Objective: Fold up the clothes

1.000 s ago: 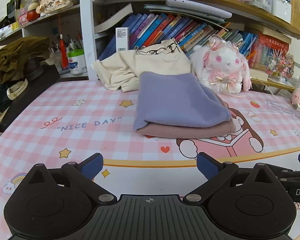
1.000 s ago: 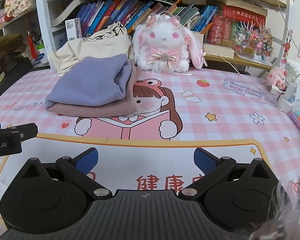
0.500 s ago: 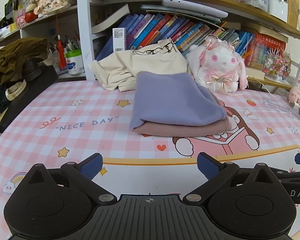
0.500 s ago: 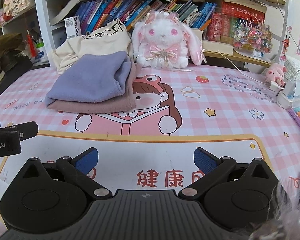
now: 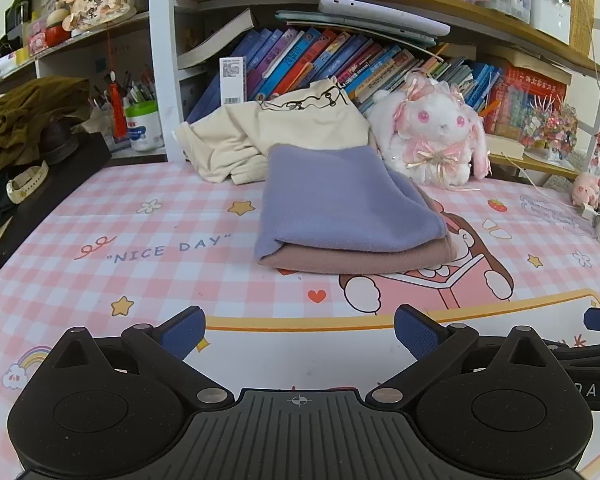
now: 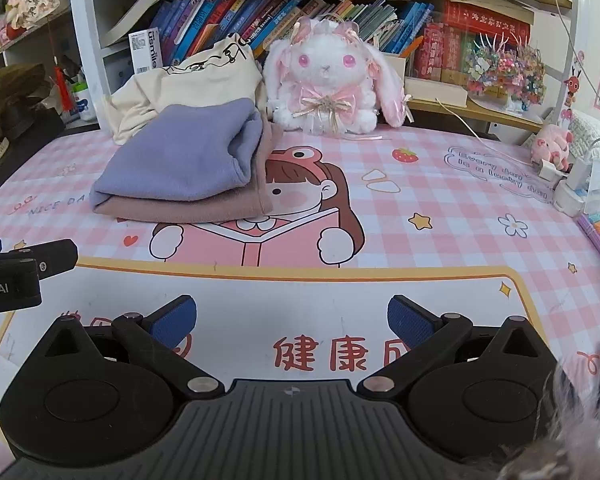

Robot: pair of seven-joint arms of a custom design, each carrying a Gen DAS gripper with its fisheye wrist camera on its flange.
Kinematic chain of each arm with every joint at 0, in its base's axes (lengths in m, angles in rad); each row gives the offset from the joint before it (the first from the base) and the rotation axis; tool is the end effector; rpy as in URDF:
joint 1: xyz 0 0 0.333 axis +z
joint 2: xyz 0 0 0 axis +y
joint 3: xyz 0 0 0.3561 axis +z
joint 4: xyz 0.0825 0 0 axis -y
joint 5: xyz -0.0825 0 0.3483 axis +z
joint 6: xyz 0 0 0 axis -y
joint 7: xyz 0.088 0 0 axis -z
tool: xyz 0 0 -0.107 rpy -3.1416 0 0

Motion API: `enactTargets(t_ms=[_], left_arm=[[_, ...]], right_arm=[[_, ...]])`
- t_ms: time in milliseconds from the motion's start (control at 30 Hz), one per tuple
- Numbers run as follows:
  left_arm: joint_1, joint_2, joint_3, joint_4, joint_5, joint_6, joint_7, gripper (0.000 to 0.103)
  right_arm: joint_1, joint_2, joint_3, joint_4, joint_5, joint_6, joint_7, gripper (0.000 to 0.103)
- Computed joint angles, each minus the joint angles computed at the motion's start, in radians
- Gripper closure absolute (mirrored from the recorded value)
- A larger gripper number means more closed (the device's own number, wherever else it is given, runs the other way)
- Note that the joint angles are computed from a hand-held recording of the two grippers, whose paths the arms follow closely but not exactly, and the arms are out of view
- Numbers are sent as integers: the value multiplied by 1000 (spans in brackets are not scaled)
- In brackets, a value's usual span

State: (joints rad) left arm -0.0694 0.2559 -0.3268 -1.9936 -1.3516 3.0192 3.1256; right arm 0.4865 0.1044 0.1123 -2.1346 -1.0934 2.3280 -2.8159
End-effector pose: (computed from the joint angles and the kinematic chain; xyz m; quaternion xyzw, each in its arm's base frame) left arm 0.5797 -0.1476 0.4428 -0.4166 0.7985 -0.3847 0.2024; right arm 0.4610 0.2941 0.4363 -0.4527 0.8016 -0.3298 0.2092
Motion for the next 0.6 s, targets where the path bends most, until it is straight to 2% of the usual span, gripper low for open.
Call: enactTargets(t_ms=[367, 600], left_arm=[[7, 7, -5, 3, 39, -2, -45, 1], [11, 6, -13, 0, 27, 4, -25, 1]], right_arm=[[-4, 0, -3, 1, 4, 7, -8, 0], [-5, 2, -4, 3, 3, 11, -11, 0]])
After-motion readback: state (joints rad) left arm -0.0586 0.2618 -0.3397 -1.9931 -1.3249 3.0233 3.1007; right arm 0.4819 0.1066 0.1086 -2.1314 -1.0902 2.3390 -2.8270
